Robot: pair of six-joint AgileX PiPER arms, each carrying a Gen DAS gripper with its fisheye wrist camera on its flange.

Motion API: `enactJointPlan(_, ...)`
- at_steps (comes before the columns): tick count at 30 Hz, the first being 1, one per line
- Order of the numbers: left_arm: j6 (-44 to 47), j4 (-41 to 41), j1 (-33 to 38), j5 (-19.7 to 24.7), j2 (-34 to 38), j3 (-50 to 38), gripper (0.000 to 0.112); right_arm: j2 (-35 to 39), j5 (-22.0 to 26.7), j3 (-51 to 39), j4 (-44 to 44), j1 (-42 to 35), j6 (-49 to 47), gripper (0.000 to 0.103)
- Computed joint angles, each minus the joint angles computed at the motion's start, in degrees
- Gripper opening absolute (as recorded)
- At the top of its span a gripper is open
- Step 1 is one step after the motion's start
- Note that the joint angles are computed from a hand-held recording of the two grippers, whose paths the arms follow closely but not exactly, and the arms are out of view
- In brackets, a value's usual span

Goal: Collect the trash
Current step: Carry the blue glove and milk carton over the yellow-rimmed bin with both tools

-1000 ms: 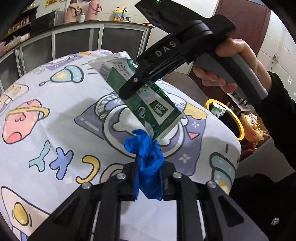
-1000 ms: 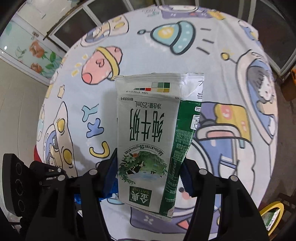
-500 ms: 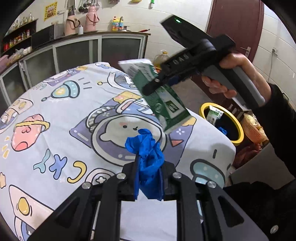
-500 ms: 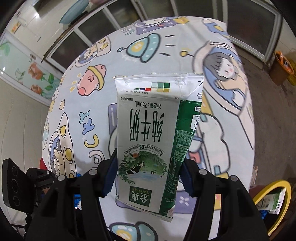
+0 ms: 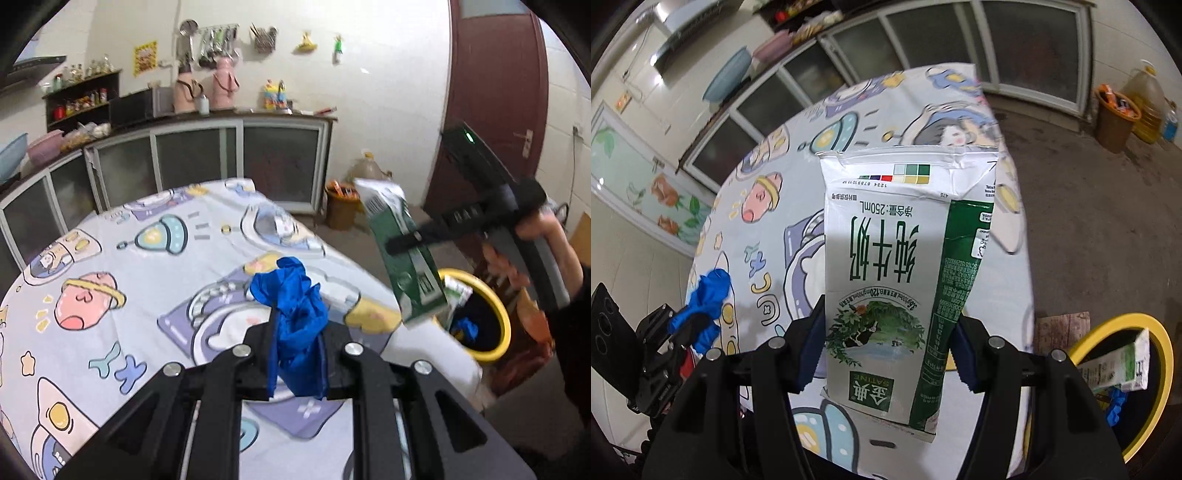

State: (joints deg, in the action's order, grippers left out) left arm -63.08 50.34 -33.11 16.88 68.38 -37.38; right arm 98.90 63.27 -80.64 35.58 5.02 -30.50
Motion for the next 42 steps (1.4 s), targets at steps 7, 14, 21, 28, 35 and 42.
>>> enactJointPlan(7,-17.1,14.4,-8.6,6.8,4.8,-6.9,0.015,-5.0,0.7,5.2,4.2,-10.0,-6.9,0.057)
enactJointPlan(14,-23.8,21.4,-13.6,9.6,12.3,-14.5,0.015,-8.5,2.1,10.0,8.0,-20.6,-14.3,0.057)
enactJointPlan(21,-23.5,22.5,-17.2,9.0,20.4,-22.7,0.015,-7.7,3.5,12.5,10.5,-31.8,-20.3,0.057)
enactJointPlan(28,-18.1,19.2,-20.0,7.4,29.8,-32.8,0.015,-4.0,4.0,13.9,12.2,-42.5,-25.4,0.057)
enactJointPlan(35,-13.4,15.7,-22.9,6.7,39.1,-43.3,0.015,0.5,2.5,14.9,12.5,-51.2,-30.2,0.057)
enactJointPlan(42,-3.3,6.4,-24.1,5.9,48.2,-54.1,0.015,4.1,0.0,14.6,12.5,-54.5,-32.3,0.057)
